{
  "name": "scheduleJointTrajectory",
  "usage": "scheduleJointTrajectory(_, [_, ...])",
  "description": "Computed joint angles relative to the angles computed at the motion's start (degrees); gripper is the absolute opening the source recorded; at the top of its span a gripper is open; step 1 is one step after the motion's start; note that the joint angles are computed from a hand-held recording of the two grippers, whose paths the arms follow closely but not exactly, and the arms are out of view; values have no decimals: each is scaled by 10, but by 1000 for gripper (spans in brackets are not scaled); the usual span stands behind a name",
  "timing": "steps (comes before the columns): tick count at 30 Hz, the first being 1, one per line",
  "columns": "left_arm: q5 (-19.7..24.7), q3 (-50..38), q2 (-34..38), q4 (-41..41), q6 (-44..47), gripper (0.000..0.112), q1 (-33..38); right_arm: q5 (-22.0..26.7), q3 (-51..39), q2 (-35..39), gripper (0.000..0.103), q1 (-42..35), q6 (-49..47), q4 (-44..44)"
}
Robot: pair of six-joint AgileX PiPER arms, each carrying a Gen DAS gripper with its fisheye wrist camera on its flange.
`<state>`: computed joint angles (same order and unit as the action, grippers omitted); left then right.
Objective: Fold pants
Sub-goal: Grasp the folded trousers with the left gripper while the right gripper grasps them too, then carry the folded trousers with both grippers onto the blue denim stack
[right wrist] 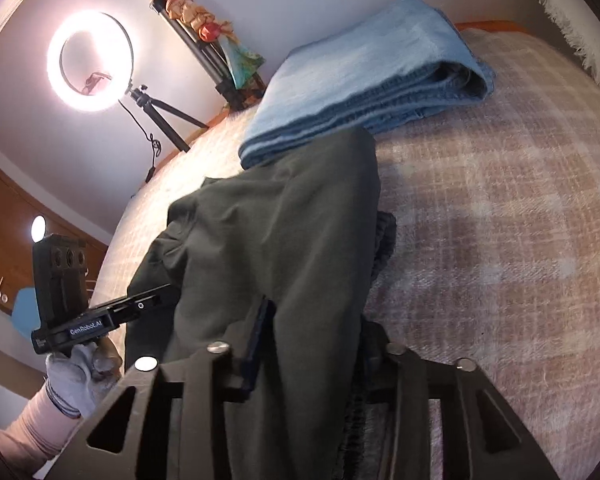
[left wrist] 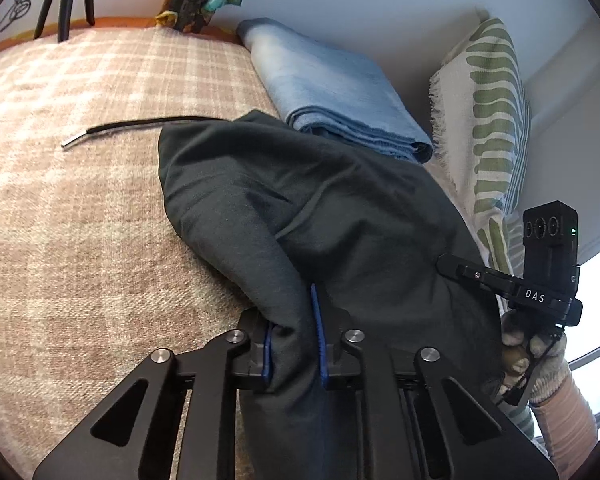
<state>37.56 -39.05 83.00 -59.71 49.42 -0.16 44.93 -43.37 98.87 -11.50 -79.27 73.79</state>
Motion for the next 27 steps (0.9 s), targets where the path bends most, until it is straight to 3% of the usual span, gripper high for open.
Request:
scheduleJointTrajectory(1, [-1, 0, -4, 0, 1, 12, 0, 4, 2, -7, 23, -2, -2, 2])
scheduleJointTrajectory(4, [-7, 1, -19, 8, -6, 10, -5, 3, 9, -31, 21, -2, 4, -3])
scheduleJointTrajectory(8, [-8, 1, -41, 20, -14, 9, -9, -21, 23, -59, 19, 12, 14, -6])
scheduleJointTrajectory(17, [10, -13, -99, 42, -23, 7, -14, -18, 44, -142, 19, 13, 42, -18])
scheduleJointTrajectory(27, [20, -97, -84, 69, -54, 7, -33, -1, 0, -205, 19, 0, 111, -57])
